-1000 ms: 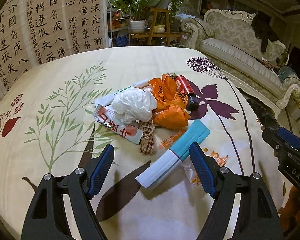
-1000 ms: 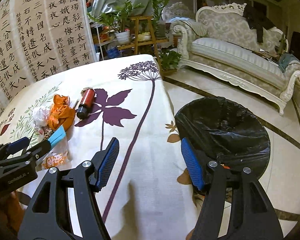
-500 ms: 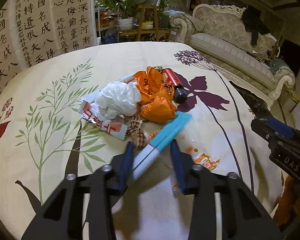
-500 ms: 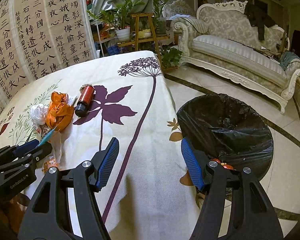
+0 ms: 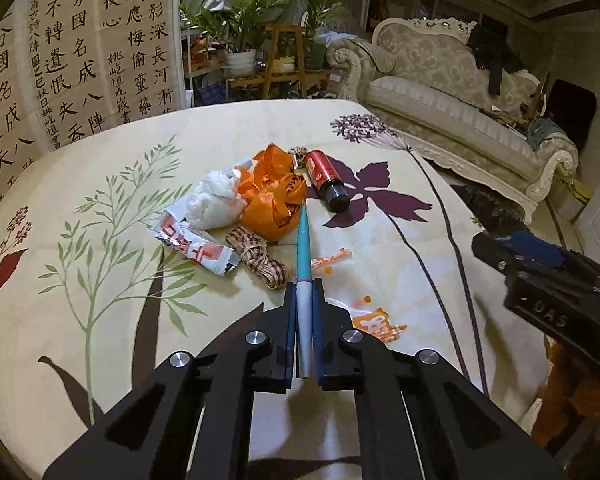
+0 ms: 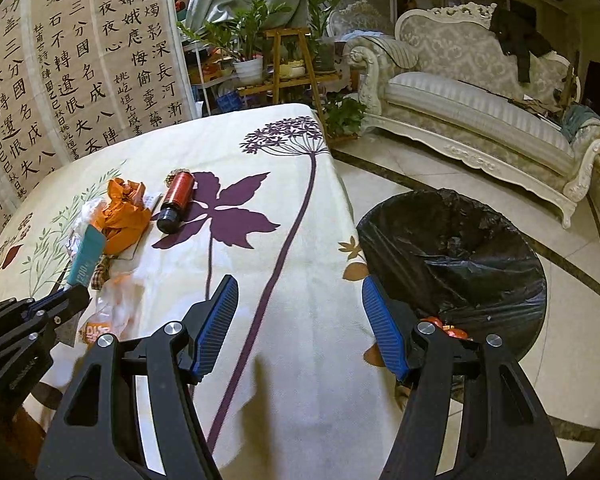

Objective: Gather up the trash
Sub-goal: 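Move both grippers back toward the remaining trash on the table, then grasp the clear snack wrapper with the right gripper while the left gripper holds a teal tube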

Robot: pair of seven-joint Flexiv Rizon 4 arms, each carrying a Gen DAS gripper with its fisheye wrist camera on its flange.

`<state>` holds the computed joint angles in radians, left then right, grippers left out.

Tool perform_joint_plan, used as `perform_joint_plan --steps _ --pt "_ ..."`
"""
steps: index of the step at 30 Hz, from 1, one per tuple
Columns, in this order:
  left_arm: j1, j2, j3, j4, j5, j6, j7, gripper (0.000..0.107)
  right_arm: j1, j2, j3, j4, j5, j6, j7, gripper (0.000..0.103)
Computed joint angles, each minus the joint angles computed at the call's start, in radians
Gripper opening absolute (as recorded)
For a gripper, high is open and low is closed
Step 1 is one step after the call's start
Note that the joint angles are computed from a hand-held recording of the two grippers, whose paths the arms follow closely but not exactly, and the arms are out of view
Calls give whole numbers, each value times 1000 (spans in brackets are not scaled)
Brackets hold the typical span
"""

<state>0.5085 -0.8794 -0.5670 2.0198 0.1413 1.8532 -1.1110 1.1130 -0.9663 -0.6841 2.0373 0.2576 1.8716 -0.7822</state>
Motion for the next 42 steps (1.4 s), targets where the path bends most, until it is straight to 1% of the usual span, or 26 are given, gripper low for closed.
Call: perform_joint_plan --steps 4,8,17,24,29,36,38,39,40,41,42 --pt "35 11 -16 25 13 19 -13 8 16 2 -6 -2 -1 4 -6 63" --pt "53 22 -7 40 21 35 -35 8 30 6 -5 -13 -8 5 -20 63" --pt "57 35 77 33 8 57 -99 8 37 13 26 -66 -42 -8 -53 64" --pt "68 29 116 14 7 66 -131 8 24 15 64 -119 -96 -39 -69 64" --pt "83 19 117 -2 8 57 -143 8 12 9 81 -154 -142 -78 -66 64" --pt "102 5 98 -6 17 45 -136 8 -8 10 96 -162 -207 -122 -34 64" --pt "107 1 90 -6 17 40 -133 8 -17 15 106 -155 -223 -121 -29 59" --pt "108 0 87 -6 17 38 -131 8 -24 17 114 -154 -231 -121 -29 52" --pt "108 -1 85 -6 16 37 -129 8 -30 20 120 -153 -239 -124 -29 48" --pt "108 -1 83 -5 16 37 -128 8 -29 19 120 -149 -241 -121 -26 47" --pt "108 -1 80 -3 16 36 -126 8 -30 19 120 -147 -244 -119 -26 44"
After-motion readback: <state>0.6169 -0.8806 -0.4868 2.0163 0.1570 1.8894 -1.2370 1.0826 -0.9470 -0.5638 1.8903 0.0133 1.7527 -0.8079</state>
